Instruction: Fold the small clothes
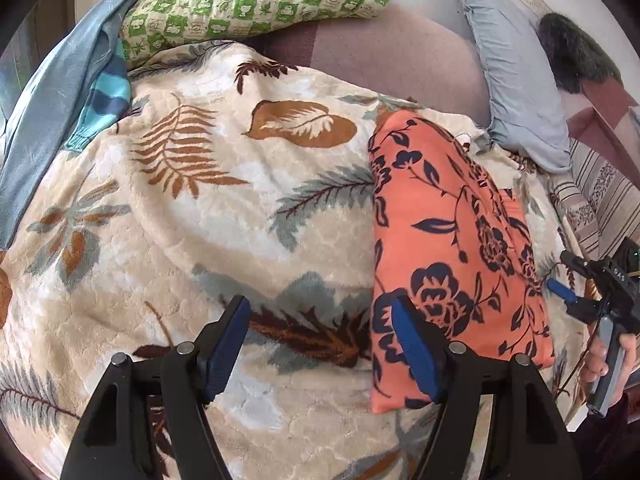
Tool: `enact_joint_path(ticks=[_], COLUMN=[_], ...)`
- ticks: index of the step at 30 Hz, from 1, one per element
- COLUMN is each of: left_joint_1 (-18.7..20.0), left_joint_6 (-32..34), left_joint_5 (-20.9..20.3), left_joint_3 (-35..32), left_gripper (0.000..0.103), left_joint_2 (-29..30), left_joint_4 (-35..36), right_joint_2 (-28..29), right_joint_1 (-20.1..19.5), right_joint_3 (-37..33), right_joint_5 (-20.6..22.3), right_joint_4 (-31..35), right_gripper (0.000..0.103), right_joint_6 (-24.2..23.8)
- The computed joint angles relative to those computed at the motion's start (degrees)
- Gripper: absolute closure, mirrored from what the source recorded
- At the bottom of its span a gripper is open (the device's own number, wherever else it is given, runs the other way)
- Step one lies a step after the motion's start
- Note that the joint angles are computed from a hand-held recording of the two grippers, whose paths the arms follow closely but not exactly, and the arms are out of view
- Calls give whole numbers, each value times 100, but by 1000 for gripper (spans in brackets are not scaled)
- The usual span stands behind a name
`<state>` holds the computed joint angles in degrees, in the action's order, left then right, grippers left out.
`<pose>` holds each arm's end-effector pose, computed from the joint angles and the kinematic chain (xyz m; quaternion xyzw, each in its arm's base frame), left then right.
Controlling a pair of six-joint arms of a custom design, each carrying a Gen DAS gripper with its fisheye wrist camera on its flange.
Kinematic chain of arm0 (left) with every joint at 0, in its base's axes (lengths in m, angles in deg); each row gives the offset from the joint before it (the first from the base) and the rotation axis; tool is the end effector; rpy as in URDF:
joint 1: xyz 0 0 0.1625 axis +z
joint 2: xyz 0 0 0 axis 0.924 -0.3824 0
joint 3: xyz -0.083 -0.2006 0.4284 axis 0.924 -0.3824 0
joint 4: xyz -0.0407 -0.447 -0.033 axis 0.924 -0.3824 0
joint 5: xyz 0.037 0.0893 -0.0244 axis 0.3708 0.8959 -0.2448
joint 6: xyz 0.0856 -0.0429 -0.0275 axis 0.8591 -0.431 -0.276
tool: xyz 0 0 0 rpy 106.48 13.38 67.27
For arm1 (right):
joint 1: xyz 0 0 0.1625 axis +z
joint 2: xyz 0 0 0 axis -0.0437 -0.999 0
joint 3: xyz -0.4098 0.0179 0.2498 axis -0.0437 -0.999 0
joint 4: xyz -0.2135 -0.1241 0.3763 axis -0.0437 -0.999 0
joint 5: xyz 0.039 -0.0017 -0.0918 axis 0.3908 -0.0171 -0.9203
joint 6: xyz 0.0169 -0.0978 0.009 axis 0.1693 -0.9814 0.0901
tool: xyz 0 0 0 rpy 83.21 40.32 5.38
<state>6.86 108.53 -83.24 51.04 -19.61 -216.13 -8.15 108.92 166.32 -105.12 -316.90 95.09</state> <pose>0.0228 -0.5600 0.3329 0.2588 0.9314 -0.1540 0.2043 0.2095 -0.4074 0.0515 -0.2164 -0.8719 0.4362 0.0517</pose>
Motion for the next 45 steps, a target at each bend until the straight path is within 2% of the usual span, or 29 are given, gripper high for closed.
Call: enact_joint_path(ticks=[1,3,12,18,20,21,23,24,25,27,30,34,40,43,45], left_joint_1=[-34,-119,-372,-357,-411,-448,-479,-492,-514,-561,-672,-766,-870,-898,-849], left_joint_6=[-4,-1,-118,-227,-145,-61,6,20,48,143,294,327,197,-61,-290], left_joint_5=[-85,-176,-50,-57,66,160,190,204,225,236,274,312,237,335,478], left_joint_3=[-19,-14,-173,-375,-269,-196,-125,-105,-76,-7,133,225,359,432,423], left_gripper=[28,27,27,22,22,22,26,30,33,45,58,63,65,65,61], left_joint_2=[53,190,956,1387,1449,1461,1447,1432,1412,1364,1290,1211,897,715,711], left_joint_4=[10,-75,-388,-189,-387,-529,-659,-683,-720,-843,-1028,-1122,-1066,-907,-770], right_joint_2=[-24,-5,-7,124,178,199,273,303,332,371,435,504,545,462,362], right_joint_1=[-112,-286,-293,-320,-280,-249,-56,33,92,147,273,458,674,722,673], right_joint_3=[52,96,-374,-644,-725,-778,-945,-1022,-1077,-1110,-1170,-1285,-1340,-1266,-1160], right_joint_5=[205,662,736,863,869,854,431,212,63,-66,-341,-756,-949,-809,-543], right_joint_4=[-45,-256,543,976,1151,1299,1571,1722,1806,1786,1721,1756,1350,1315,1382], right_gripper=[29,29,29,29,29,29,34,43,47,55,62,64,71,74,75], right_joint_6=[75,-86,-349,-401,-497,-552,-765,-875,-967,-1044,-1197,-1392,-1773,-1771,-1670])
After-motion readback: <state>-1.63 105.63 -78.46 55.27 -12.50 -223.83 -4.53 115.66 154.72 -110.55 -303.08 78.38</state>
